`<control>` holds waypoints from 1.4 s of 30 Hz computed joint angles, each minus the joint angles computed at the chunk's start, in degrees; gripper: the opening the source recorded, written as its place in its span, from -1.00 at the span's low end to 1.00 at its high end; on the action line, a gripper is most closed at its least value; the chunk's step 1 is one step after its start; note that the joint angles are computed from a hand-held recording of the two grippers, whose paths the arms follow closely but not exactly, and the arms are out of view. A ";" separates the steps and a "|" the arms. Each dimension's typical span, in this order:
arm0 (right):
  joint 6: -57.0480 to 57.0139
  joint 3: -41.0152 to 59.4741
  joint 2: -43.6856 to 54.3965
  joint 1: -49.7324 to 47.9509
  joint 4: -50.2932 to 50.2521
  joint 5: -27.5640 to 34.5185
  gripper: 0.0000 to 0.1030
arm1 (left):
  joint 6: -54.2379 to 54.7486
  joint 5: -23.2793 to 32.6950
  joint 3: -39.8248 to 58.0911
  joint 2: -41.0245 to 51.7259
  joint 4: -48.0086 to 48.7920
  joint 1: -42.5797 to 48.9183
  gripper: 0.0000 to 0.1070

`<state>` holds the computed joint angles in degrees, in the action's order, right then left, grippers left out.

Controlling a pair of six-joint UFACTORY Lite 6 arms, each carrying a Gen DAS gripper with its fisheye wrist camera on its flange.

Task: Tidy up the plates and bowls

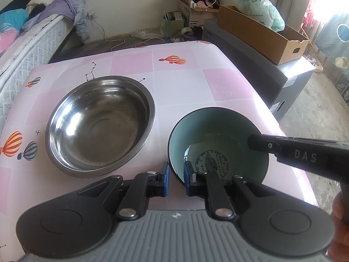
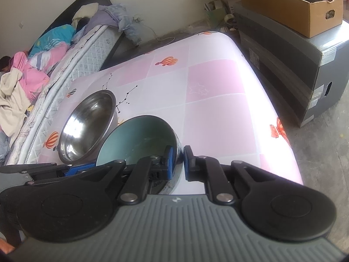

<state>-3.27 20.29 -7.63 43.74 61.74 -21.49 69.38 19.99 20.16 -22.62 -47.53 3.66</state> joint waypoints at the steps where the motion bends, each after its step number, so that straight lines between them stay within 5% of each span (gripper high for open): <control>1: -0.58 0.05 -0.05 0.07 0.42 -0.01 -0.83 | -0.05 0.24 -0.03 -0.28 0.17 0.17 -0.74; 35: -8.49 -1.69 -4.89 2.42 9.09 0.70 -0.77 | 0.05 3.11 1.21 1.26 0.12 2.11 -0.74; 42: 3.27 -2.01 -3.13 -0.20 -1.39 4.48 -0.59 | 0.98 3.56 2.58 4.23 -1.31 2.63 -0.72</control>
